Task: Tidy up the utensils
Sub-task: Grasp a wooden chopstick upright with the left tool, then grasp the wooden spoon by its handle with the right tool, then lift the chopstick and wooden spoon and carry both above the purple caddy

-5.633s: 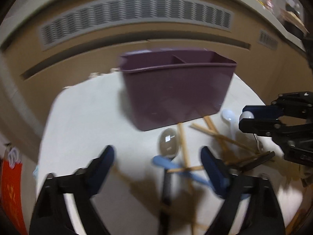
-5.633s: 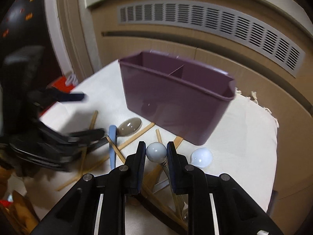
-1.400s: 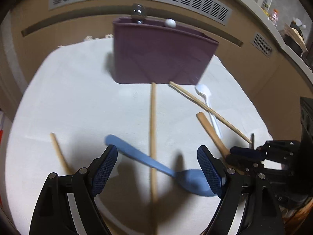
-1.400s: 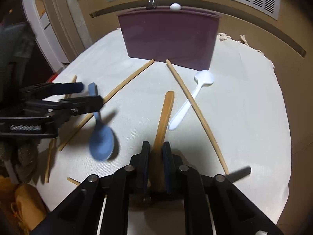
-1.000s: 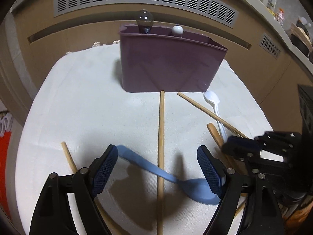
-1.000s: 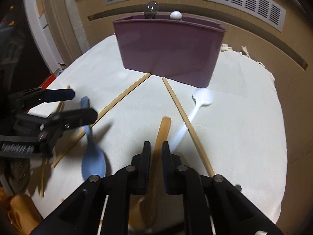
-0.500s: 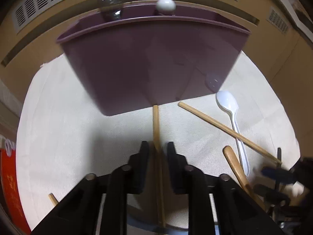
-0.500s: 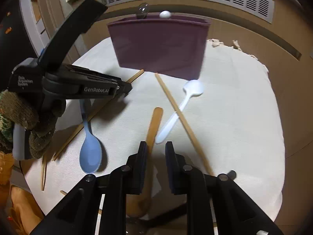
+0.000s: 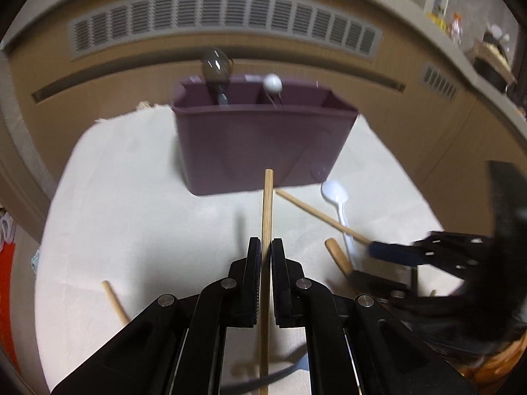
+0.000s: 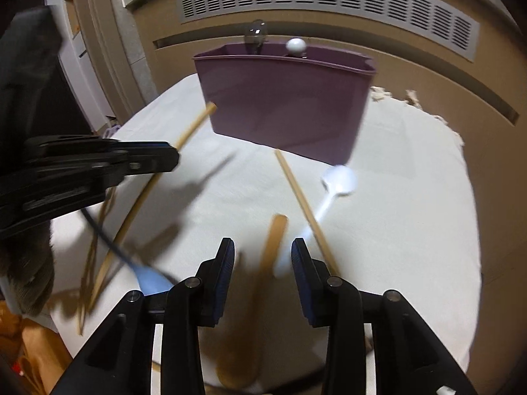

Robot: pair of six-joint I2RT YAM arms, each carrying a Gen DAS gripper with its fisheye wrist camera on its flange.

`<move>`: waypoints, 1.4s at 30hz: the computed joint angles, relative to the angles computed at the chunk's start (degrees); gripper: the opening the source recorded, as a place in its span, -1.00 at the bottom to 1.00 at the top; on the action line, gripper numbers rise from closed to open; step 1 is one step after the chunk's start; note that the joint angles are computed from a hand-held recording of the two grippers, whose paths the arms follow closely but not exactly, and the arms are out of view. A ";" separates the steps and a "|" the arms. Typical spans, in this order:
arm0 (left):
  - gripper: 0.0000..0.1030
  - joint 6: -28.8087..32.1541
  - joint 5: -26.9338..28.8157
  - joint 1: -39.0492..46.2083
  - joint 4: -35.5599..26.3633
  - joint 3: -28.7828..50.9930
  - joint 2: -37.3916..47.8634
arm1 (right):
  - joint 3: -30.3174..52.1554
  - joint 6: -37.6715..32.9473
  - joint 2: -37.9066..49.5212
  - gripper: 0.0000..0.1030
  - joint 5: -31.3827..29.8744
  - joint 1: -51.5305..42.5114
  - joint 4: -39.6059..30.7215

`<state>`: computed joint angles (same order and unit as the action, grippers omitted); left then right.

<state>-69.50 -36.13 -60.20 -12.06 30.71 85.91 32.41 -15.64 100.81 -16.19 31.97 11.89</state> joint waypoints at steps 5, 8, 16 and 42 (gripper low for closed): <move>-0.88 -8.10 -7.69 -7.14 -10.24 1.06 -5.87 | 4.25 3.23 4.24 -0.38 2.99 2.51 -1.34; -0.88 -9.87 -10.52 -8.95 -12.69 2.18 -6.84 | 6.04 3.83 6.78 -0.38 4.42 2.96 -2.48; -0.88 -15.92 -16.76 -14.09 -20.89 5.57 -7.87 | 5.25 2.24 7.45 -0.75 8.94 5.36 -1.93; -0.88 -32.91 -32.78 -23.17 -66.66 34.18 -2.49 | -0.07 0.92 -46.33 -0.78 -4.15 -4.02 -18.14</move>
<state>-102.41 -68.91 -83.37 -78.72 64.88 83.41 32.35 -14.71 54.48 -20.35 27.95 -6.25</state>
